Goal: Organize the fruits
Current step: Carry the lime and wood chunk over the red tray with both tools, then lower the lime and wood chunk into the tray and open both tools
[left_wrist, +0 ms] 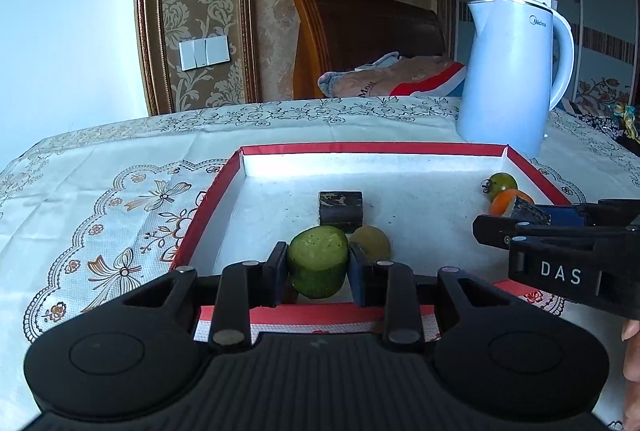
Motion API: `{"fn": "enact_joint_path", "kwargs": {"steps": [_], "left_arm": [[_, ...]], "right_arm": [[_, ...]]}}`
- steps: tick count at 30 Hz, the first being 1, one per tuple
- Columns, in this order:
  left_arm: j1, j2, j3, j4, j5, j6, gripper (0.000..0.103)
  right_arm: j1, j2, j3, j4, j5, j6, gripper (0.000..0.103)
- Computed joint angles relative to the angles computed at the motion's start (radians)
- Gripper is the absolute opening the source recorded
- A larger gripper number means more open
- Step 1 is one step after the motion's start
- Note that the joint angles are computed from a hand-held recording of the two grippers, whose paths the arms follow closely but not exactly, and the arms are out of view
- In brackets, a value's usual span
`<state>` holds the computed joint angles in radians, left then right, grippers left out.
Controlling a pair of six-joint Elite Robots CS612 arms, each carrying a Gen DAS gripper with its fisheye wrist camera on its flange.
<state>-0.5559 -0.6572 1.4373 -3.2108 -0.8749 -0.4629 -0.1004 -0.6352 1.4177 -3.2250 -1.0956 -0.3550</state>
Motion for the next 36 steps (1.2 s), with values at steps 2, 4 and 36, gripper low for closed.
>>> {"fn": "enact_joint_path", "kwargs": {"steps": [2,4,36], "left_arm": [[0.001,0.001,-0.003,0.009,0.001,-0.004,0.030],[0.001,0.003,-0.006,0.013,0.007,-0.002,0.030],[0.013,0.020,-0.041,0.068,0.040,-0.075,0.032]], "right_arm": [[0.001,0.001,-0.001,-0.001,-0.003,-0.002,0.039],[0.003,0.002,-0.002,-0.002,-0.005,-0.003,0.039],[0.018,0.027,-0.053,0.055,-0.044,0.013,0.040]]}}
